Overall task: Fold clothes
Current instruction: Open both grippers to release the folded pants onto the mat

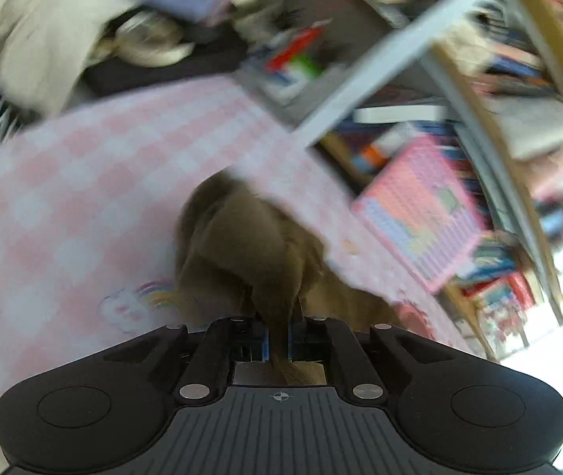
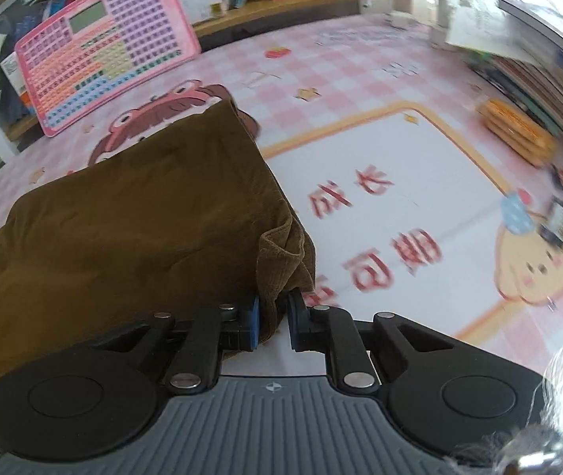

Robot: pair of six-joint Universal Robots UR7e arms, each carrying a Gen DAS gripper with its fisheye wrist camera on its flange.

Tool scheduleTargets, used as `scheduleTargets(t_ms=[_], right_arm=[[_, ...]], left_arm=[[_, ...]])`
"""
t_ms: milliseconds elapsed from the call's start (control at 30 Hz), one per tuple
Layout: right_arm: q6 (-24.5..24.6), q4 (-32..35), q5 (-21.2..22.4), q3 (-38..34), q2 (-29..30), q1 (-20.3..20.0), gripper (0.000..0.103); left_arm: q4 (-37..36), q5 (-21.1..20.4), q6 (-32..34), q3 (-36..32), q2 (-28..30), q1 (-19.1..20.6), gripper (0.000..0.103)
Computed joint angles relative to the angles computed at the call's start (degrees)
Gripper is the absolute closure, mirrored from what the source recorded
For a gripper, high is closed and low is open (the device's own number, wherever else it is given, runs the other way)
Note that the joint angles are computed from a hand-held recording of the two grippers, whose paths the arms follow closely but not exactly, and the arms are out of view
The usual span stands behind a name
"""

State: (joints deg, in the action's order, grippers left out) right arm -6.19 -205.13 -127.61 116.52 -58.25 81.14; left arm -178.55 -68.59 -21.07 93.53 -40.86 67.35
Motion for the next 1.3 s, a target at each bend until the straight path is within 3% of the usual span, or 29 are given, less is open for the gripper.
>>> scheduleTargets(t_ms=[67,100,267,367,433,500,833,900,1300], right_arm=[[-1.70,-0.63,0.31,-1.37,1.17,0.11,0.090],[-2.19,-0.54,0.12,-1.89,1.48,0.18,0.090],[-3.42,-0.50,0.32,-2.99,2.05,0.03,0.090],[-3.68,-0.93,-1.61,-2.98,2.39,0.76,0.079],[-3.82,-2.33,-1.40,-2.12,2.16,1.15,0.066],[-4.48,-4.36,-1.29,-1.18,2.06,1.85,0.062],[-9.98,-15.32,-5.31,2.29,5.37,7.63,0.033],[-10.94,-16.19,-5.70,2.77,6.10,8.67,0.029],[-14.57,-16.50,-7.05,3.97,8.97,12.13,0.024]], left_arm=[[6.31,0.00,-5.87,-1.71,0.40,2.02,0.096],[6.03,-1.08,-6.65,-1.53,0.43,2.63,0.096],[5.30,-1.39,-5.38,-1.24,0.55,2.67,0.092],[5.43,-0.42,-4.06,-0.07,-0.52,2.10,0.085],[5.09,0.74,-2.99,0.98,-1.34,1.37,0.080],[3.70,2.80,-1.11,2.47,-2.02,0.28,0.064],[2.19,11.41,7.28,6.96,-3.51,-5.08,0.050],[2.66,12.44,8.25,7.63,-3.70,-5.73,0.039],[5.90,11.65,11.46,11.10,-4.65,-7.54,0.037]])
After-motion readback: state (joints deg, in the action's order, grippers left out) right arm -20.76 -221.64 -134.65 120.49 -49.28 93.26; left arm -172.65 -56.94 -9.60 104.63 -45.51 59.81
